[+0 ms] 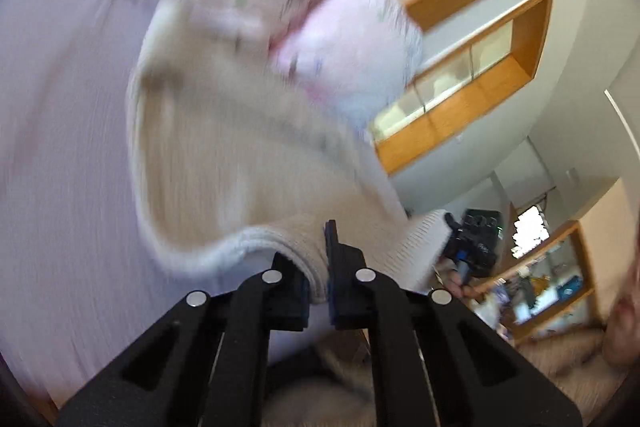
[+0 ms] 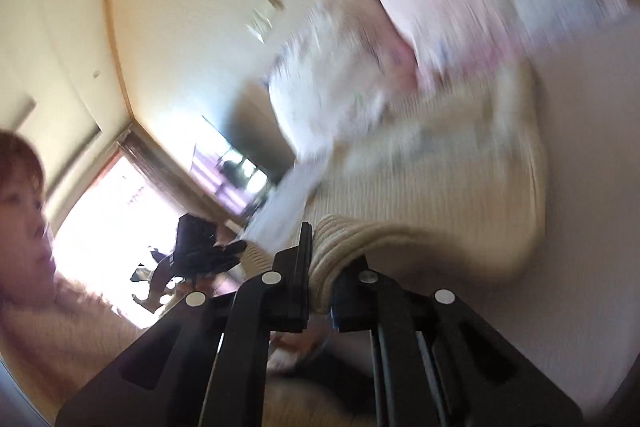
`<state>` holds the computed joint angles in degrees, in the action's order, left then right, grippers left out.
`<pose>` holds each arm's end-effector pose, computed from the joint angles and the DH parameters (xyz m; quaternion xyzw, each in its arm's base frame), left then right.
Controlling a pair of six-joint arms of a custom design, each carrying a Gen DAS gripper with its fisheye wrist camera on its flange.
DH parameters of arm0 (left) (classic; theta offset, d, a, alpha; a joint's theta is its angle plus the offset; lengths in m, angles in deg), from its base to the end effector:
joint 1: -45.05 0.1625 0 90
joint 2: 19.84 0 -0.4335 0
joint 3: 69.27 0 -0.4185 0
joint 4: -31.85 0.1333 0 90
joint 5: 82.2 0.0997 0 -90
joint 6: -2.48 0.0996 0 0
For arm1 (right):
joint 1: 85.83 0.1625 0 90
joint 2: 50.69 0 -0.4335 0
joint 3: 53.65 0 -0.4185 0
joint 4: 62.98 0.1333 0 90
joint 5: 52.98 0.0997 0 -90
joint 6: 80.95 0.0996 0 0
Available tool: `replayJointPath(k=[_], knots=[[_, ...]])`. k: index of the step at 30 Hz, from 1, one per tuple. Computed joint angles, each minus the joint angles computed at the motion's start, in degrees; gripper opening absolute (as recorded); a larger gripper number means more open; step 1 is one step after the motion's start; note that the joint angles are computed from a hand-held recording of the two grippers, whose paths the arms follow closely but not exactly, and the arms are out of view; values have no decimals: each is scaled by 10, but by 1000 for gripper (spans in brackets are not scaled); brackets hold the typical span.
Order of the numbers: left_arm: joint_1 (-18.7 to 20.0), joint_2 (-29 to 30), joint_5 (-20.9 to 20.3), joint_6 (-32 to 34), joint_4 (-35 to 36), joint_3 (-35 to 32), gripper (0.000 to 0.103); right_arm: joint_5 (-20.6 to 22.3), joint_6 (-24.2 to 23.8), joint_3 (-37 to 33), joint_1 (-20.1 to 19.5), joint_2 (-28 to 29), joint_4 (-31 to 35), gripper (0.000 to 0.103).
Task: Fold small clothes
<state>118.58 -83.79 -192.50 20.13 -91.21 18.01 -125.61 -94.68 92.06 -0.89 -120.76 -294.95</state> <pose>-0.1006 -0.6884 0.3110 -0.3020 -0.9333 0.0853 0.1747 0.1290 -0.3916 0.2178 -0.1449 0.8189 -0.5542 0.0364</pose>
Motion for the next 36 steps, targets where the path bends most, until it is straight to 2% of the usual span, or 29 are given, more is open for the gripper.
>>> replayJointPath(k=[3,6,8,9,10,11,12,13,14,15,16,18,21,23,26,28,30,31,32,33,36], knots=[[-18,74,18,-26,-74,-85,6,-43,14,-100,19,-9,47,8],[-31,164,62,-83,-137,-180,6,-136,58,-216,26,31,66,8],[-40,218,98,-98,-147,-237,8,-247,94,-284,26,60,106,8],[-45,246,132,-89,-136,-271,11,-307,123,-314,27,68,157,12],[-45,266,156,-87,-114,-301,12,-346,161,-331,23,73,200,24],[-43,274,168,-99,-100,-314,17,-360,190,-333,20,73,220,43],[-36,276,157,-122,-88,-322,32,-350,207,-324,13,72,216,55],[-25,270,133,-131,-89,-319,44,-323,208,-310,5,70,187,78],[-20,260,131,-133,-100,-308,63,-302,192,-290,0,71,135,93],[-17,254,136,-129,-103,-303,68,-295,172,-273,-1,72,88,96],[-14,252,146,-122,-89,-307,68,-289,163,-262,-3,68,65,98],[-7,245,159,-117,-43,-312,68,-265,174,-241,-9,55,51,98],[3,250,157,-123,22,-329,68,-221,187,-237,-27,41,71,98],[2,257,160,-122,42,-334,68,-226,184,-238,-26,43,79,98],[-1,258,174,-124,50,-323,68,-220,189,-236,-24,50,85,98],[-4,252,187,-117,23,-301,70,-204,192,-229,-30,50,85,98],[-6,249,190,-129,0,-287,66,-186,189,-220,-35,46,82,98],[-6,251,188,-138,0,-287,57,-178,187,-217,-37,44,82,98],[-5,255,191,-157,6,-291,39,-165,185,-212,-41,41,84,98],[-2,260,183,-176,13,-297,30,-157,184,-210,-43,40,87,98],[-2,265,172,-204,20,-305,19,-139,177,-198,-49,32,91,98]])
